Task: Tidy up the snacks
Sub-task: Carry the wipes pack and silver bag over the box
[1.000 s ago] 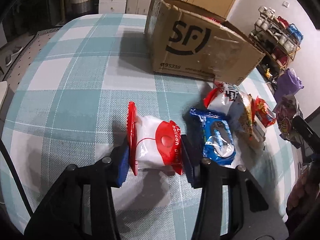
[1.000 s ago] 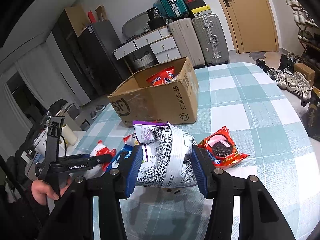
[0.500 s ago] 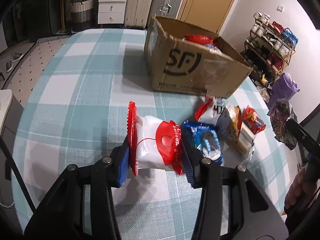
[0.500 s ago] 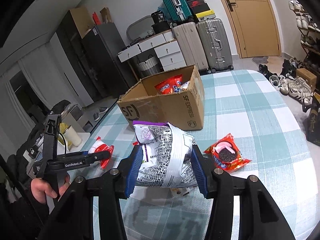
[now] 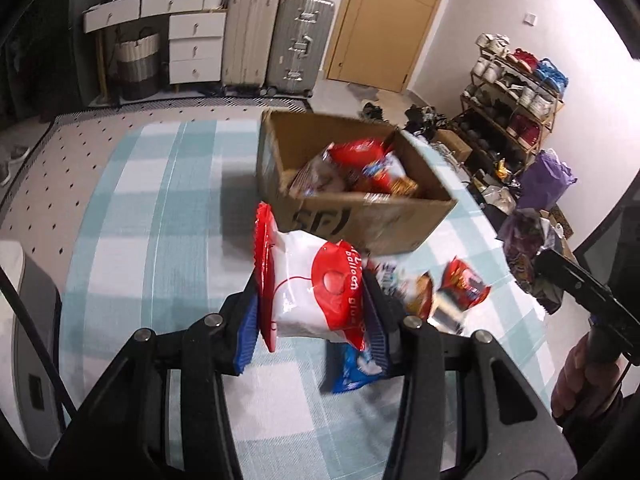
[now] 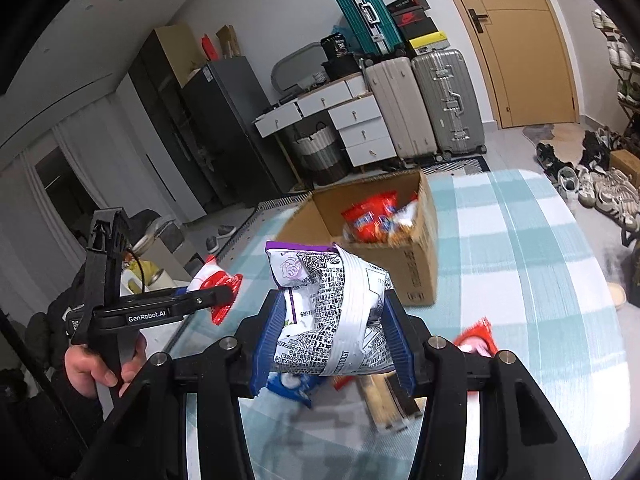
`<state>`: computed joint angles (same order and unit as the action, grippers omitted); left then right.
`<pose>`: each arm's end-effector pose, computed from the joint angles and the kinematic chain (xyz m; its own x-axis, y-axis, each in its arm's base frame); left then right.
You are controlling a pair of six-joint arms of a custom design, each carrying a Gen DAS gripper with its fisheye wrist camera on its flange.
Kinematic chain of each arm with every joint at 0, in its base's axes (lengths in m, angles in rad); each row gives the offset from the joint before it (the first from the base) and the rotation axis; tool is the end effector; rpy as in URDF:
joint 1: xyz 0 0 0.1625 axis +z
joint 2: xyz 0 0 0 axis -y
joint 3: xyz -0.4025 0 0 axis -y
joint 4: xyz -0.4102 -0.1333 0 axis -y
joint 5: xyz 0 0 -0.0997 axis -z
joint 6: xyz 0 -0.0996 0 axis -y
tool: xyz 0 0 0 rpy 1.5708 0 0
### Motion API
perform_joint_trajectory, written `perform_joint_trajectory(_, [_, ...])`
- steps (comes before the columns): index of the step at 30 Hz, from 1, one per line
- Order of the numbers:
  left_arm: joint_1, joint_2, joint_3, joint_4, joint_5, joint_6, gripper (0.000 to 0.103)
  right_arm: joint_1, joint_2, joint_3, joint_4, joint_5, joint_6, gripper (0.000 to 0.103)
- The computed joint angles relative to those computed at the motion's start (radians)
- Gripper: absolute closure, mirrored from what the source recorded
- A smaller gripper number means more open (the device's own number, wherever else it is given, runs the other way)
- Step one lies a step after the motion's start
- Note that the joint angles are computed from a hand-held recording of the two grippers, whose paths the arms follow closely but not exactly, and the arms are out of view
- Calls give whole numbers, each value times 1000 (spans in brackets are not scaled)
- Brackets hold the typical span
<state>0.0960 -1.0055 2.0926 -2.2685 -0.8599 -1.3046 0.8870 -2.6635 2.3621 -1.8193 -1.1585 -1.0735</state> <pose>-0.4488 -0.2424 0.0316 -0.8427 0.1191 -0.5251 0.4101 0.7740 -0.4825 0.0287 -0.2389 0.4438 -0.8753 -0.3822 0.2963 -0.4835 0.6813 -0.5496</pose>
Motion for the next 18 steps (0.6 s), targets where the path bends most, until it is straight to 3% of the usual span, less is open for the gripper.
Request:
perform_joint_trajectory(9, [39,35,-143,66,64,130,60,298,198,-56,-202,-126,245,54])
perform_joint_trajectory(18, [111,84,-278,60,81,239,60,494,407,-140,-353,-222,410,54])
